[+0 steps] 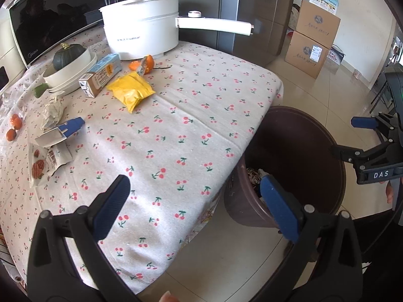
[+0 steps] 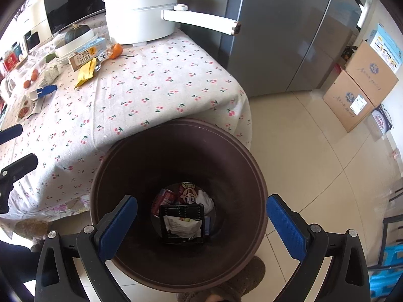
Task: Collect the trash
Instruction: 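Open the left tool over the bin and move both tools back to the table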
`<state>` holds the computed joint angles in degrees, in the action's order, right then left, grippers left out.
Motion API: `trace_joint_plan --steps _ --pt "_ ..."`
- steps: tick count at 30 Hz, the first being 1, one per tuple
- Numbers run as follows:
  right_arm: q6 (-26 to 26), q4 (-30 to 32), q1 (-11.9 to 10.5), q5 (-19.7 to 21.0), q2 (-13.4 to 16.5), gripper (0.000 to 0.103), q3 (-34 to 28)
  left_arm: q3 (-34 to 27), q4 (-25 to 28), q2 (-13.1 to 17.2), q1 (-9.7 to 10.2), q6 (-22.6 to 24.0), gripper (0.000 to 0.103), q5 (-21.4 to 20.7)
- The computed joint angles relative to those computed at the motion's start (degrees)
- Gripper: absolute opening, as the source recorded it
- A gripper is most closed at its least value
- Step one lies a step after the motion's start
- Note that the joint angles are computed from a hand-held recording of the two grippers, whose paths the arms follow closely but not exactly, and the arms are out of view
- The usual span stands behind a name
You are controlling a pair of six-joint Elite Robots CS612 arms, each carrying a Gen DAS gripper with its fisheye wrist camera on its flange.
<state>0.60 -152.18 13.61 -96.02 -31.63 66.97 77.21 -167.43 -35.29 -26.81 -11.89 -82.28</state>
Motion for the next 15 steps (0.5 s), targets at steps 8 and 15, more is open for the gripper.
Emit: trace_joint_plan --steps 8,15 --pt "-1.45 1.41 1.55 1.5 1.6 0.103 -4.28 2.18 -0.72 -1.5 1.83 -3.86 0.103 0.87" --pt "-1.96 3.43 2.91 4.17 3.51 0.103 -9.29 4.22 -1.37 -2.84 3.45 -7.34 0.103 2.65"
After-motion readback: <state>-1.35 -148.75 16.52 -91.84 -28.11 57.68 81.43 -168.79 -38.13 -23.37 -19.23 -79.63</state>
